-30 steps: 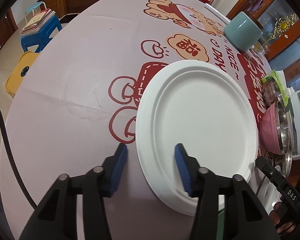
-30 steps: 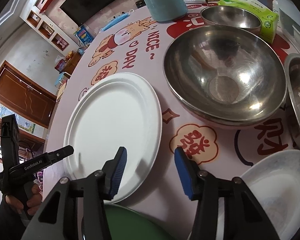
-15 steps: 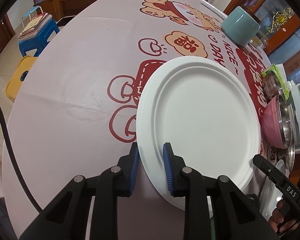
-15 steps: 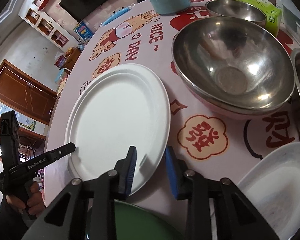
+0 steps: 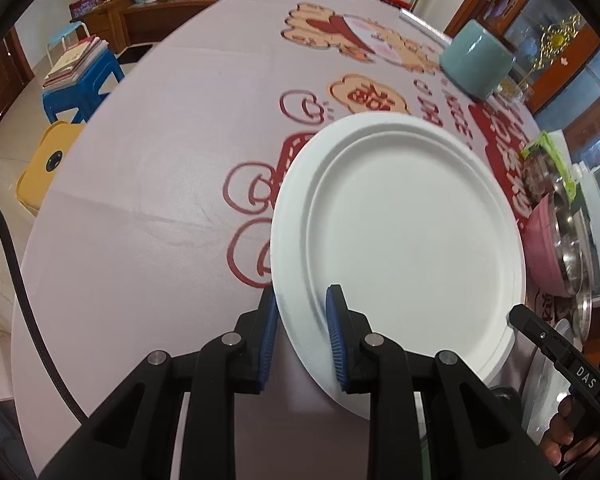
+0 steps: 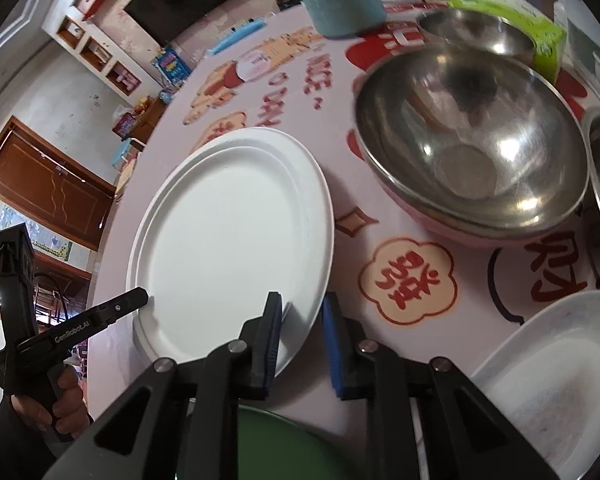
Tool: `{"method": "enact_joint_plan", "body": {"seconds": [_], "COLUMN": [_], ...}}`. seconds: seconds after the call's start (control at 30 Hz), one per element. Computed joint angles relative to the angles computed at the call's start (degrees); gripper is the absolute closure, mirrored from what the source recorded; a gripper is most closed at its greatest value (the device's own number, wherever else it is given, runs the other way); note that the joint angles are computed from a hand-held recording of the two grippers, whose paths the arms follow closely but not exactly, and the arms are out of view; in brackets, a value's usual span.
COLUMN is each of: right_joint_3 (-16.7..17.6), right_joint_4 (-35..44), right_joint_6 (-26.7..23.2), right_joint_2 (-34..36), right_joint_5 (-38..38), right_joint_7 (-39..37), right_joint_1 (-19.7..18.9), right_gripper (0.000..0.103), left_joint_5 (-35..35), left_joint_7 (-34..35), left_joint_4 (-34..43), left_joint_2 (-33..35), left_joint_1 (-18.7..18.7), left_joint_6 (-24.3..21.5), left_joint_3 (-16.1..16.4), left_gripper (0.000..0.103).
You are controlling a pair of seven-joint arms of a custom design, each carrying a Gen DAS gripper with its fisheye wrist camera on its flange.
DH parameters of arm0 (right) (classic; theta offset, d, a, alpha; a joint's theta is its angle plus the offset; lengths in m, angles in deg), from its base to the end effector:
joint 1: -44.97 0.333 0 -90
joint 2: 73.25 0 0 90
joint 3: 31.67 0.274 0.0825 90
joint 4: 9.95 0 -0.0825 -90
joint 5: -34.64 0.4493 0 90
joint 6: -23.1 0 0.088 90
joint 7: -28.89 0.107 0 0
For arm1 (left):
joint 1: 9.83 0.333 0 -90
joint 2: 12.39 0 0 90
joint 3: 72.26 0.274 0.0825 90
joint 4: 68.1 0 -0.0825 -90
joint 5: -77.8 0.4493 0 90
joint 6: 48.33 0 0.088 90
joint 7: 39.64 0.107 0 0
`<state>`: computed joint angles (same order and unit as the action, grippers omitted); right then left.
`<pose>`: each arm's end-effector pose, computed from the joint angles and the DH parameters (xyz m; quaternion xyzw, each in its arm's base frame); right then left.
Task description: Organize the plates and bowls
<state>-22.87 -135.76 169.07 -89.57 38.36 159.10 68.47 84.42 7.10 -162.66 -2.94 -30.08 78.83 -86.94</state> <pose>0.4955 0.3171 0.5113 -0.6117 0.7271 -0.0432 0.3087 0.5850 -0.3926 0.5009 -0.7279 0.6541 -0.1989 0.0529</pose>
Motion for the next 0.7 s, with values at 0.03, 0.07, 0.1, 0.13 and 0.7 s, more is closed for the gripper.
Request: {"method": "enact_joint_plan", "body": {"seconds": [0.03, 0.07, 0.1, 0.13, 0.7], "right_joint_3": [0.01, 0.06, 0.17, 0.34, 2.8], "right_joint_4": [-0.13, -0.4, -0.57, -0.65, -2.87], "right_joint_6": [0.72, 1.83, 2.62, 3.14, 3.9], "right_joint_2": [-0.2, -0.5, -0.74, -0.96, -7.62], "right_joint_5": [-0.07, -0.17, -0.46, -0.89, -5.12], "right_joint_7": [-0.31, -0.68, -0.82, -0.91, 1.55], "right_joint_1": [0.07, 0.17, 0.17, 0.13, 0.52], "right_gripper": [0.083, 0.083, 0.082, 0.082, 0.082], "left_joint_5": [0.36, 0.82, 1.15, 1.31, 2.89], "left_joint_7": [-0.51, -1.13, -1.61, -1.93, -5.08], "left_joint_4": [-0.5, -1.05, -1.68, -2.24, -11.61], "left_joint_2": [-0.49, -1.05, -1.71, -2.29, -14.88], "left_joint_1": [-0.02, -0.04, 0.0, 0.09, 1.26], "left_joint_6": [0.55, 1.01, 1.47, 1.94, 5.21], "left_joint_3": [0.1, 0.18, 0.23, 0.24, -1.42], "left_gripper": [0.08, 0.08, 0.08, 0.08, 0.08]}}
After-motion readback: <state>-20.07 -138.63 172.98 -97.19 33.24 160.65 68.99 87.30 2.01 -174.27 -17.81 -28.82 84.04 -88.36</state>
